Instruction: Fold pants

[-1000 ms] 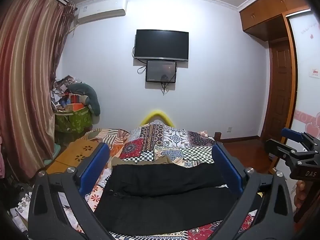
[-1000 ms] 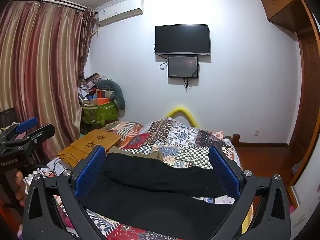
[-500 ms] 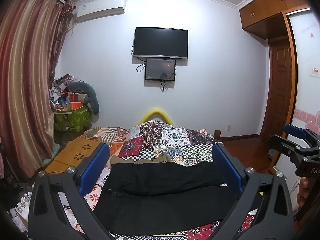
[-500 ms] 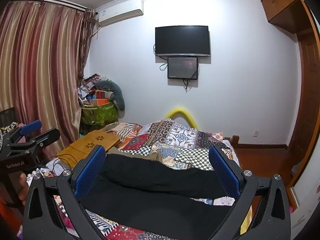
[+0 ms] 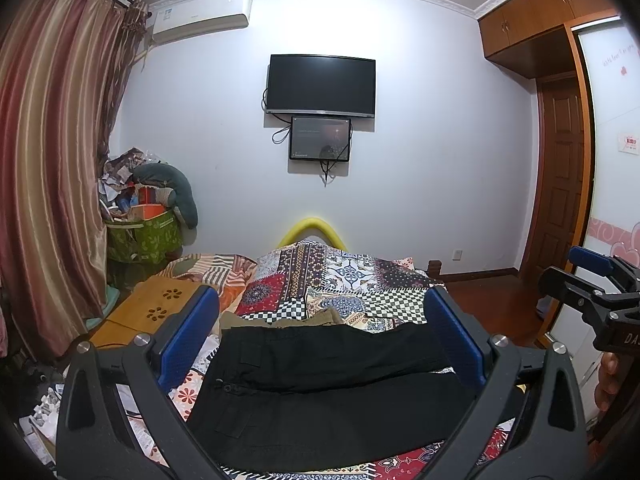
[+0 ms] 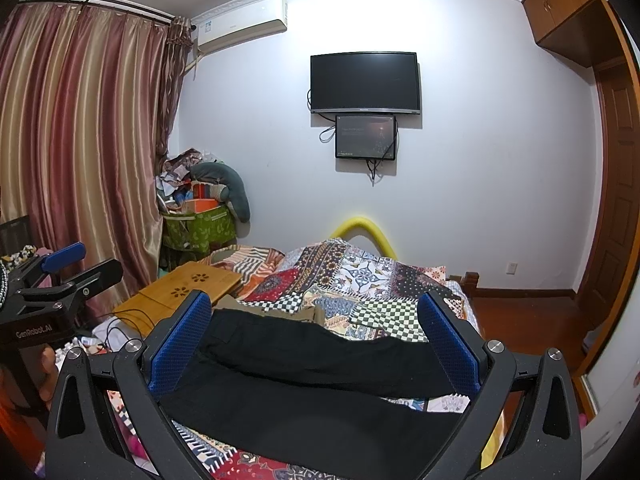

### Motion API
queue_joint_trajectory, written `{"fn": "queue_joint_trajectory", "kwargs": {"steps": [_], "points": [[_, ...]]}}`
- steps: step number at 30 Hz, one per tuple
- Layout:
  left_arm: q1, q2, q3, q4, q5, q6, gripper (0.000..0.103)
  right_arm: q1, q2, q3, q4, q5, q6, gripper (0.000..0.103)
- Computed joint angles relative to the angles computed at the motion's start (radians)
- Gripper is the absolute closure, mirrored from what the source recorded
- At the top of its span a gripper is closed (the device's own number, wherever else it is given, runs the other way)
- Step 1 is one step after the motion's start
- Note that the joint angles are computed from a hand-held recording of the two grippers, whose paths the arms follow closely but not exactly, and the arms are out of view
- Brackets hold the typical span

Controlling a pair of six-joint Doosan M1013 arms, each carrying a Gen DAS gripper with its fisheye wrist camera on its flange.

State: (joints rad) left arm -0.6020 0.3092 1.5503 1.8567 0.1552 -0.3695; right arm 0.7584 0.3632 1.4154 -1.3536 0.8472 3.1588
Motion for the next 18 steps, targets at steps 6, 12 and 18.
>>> {"fn": "queue_joint_trajectory", "kwargs": {"steps": [6,12,18], "points": [[-0.001,0.003,0.0,0.029,0.002,-0.028,0.0,-0.001,0.002,-0.001,-0.006,-0.003,0.001,0.0],[0.0,0.003,0.005,0.097,0.005,-0.093,0.0,0.0,0.0,0.002,-0.016,-0.004,0.009,0.0],[-0.002,0.002,0.004,0.093,0.006,-0.089,0.0,0.0,0.0,-0.001,-0.015,-0.003,0.005,0.0]]}}
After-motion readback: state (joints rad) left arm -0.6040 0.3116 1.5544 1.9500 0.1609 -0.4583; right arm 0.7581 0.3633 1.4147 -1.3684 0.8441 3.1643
